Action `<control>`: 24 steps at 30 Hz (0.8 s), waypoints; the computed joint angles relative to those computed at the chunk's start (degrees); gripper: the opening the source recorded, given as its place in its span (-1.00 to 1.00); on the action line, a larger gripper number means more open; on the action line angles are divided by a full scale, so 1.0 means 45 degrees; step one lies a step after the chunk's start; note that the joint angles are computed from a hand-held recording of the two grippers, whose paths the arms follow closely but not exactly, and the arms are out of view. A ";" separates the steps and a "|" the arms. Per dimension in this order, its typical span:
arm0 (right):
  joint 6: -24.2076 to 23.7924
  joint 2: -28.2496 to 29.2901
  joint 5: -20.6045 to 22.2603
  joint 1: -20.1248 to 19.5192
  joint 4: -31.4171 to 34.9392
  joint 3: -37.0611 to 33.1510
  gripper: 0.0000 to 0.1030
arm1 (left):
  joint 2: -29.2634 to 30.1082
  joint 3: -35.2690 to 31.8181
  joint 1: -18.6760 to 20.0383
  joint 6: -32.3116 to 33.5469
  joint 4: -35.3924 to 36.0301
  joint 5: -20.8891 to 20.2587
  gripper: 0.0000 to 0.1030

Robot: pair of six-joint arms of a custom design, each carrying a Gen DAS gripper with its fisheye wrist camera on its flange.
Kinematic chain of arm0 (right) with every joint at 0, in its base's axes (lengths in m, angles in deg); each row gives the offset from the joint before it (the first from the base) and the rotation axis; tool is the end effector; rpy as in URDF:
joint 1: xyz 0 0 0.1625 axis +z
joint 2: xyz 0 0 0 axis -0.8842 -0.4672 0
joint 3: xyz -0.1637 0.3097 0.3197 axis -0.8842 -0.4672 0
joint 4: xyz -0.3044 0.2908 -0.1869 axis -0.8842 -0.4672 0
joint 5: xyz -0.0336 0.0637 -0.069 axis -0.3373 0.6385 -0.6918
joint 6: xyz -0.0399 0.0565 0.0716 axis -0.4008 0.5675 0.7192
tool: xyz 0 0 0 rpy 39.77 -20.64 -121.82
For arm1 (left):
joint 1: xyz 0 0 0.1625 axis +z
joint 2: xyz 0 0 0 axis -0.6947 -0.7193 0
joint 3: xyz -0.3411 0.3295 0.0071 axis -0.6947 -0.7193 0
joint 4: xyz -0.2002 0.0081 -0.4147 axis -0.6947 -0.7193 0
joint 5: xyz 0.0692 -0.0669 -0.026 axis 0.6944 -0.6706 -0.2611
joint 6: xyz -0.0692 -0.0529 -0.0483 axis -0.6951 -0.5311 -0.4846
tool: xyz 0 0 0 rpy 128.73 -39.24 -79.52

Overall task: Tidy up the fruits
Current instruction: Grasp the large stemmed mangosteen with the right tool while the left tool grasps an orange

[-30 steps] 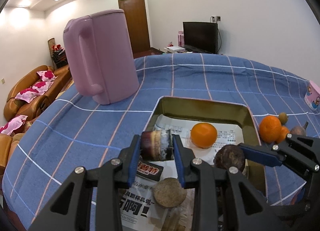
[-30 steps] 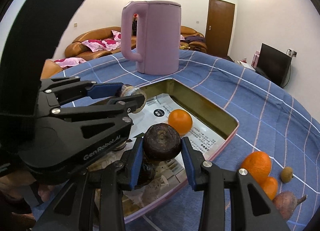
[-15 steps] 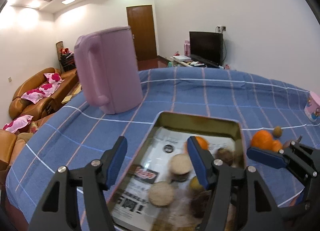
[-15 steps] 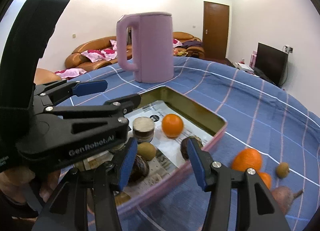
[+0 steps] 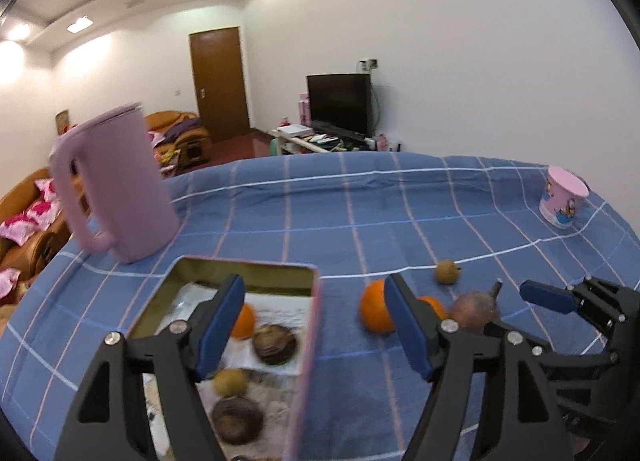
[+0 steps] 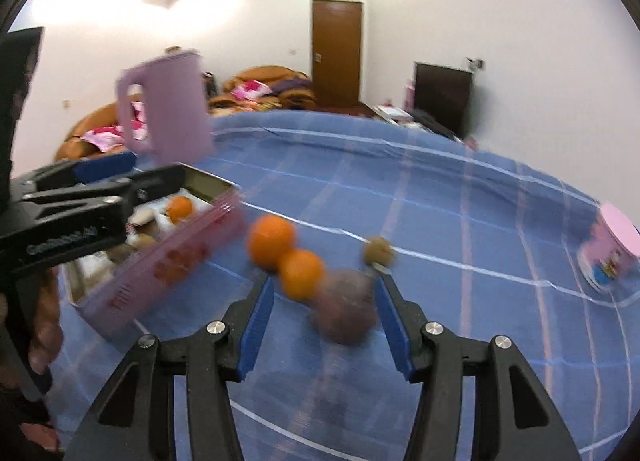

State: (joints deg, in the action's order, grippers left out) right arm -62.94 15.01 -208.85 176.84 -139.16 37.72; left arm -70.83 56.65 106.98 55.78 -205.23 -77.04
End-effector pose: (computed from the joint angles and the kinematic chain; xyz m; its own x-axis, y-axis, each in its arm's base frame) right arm 0.3394 -0.5523 -0.0435 -0.6713 -0.3068 0.6747 -0.6890 0.5937 -0.4157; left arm -0.0536 -0.5483 0.2864 -0.6569 0.1114 -0.7457 0.6738 0.5305 -0.5143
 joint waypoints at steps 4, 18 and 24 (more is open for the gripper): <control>0.0478 -0.0193 0.0142 -0.0203 0.0573 0.0053 0.07 | 0.0689 -0.0467 0.0215 0.0173 0.0009 0.0360 0.45; 0.1350 -0.0007 0.0610 -0.0626 0.2742 -0.0859 0.07 | 0.0837 -0.0854 0.0566 0.0498 -0.0413 0.0716 0.53; 0.1649 -0.0218 0.1006 -0.0778 0.2599 -0.0543 0.00 | 0.0752 -0.0644 0.0304 0.0272 0.0305 0.0218 0.57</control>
State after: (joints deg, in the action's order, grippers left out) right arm -55.52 14.03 -204.32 173.34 -127.46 35.28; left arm -67.44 53.75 108.35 57.01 -203.86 -76.06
